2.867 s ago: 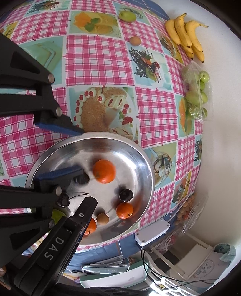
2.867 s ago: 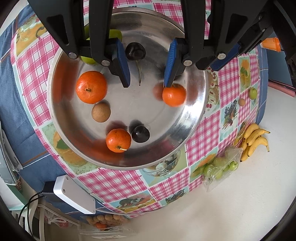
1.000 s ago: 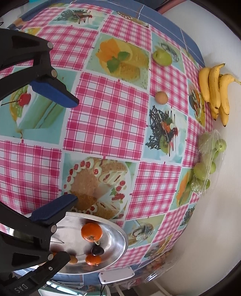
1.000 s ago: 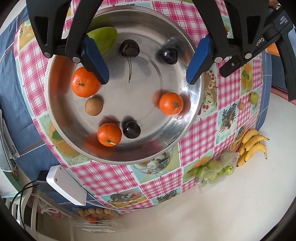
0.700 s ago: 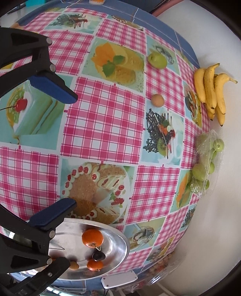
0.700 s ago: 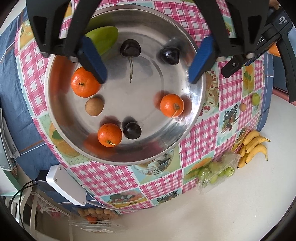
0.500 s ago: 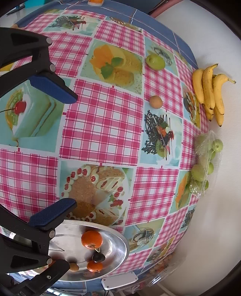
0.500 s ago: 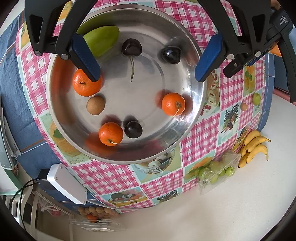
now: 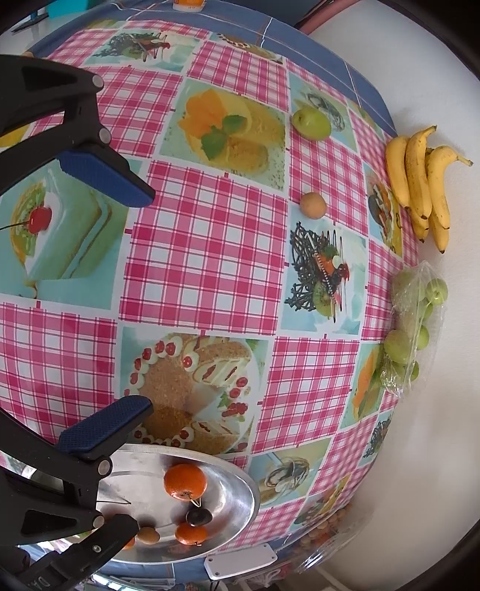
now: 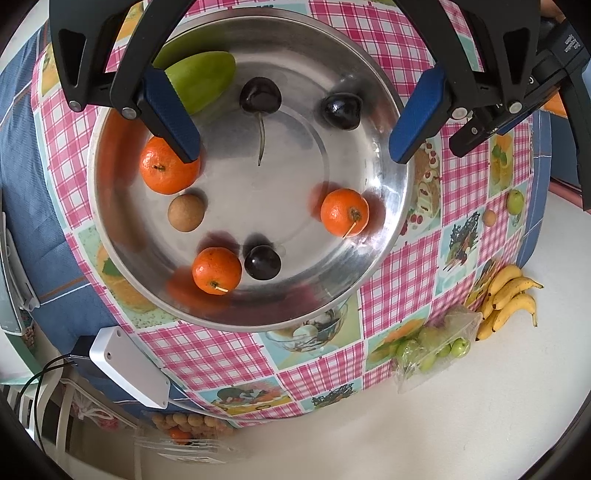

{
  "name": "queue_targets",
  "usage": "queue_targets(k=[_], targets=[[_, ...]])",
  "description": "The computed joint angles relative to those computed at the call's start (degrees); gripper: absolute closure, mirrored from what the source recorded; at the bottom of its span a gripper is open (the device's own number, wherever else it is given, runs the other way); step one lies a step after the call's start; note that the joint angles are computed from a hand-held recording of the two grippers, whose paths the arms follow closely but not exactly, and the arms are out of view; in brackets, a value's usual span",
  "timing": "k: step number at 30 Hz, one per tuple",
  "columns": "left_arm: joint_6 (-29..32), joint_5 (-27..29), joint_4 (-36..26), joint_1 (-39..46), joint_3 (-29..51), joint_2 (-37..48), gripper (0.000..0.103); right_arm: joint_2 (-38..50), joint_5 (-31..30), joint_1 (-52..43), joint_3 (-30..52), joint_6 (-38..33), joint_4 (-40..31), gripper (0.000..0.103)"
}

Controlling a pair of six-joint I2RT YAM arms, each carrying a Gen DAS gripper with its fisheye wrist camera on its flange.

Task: Organize fruits
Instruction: 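Withdraw both open tools from the bowl, then move both open tools across the cloth toward the green pear and kiwi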

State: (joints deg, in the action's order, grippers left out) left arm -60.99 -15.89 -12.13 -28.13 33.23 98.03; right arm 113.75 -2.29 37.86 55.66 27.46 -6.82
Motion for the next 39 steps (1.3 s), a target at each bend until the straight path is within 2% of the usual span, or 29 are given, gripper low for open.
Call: queue_targets(k=[10, 25, 39], targets=[[1.81, -2.54, -1.48, 1.57, -1.57, -3.25, 0.000, 1.98, 1.54, 3.51, 3.24, 0.88, -1.65, 0.001], [8.29, -5.16, -2.10, 12.47, -9.56, -14.74, 0.000, 5.58, 3.82, 10.44, 10.03, 2.46, -4.54, 0.001], [15.96, -0.54, 0.26, 26.86, -16.06, -22.60, 0.000, 12.51, 5.31, 17.54, 20.15, 2.21, -8.49, 0.001]])
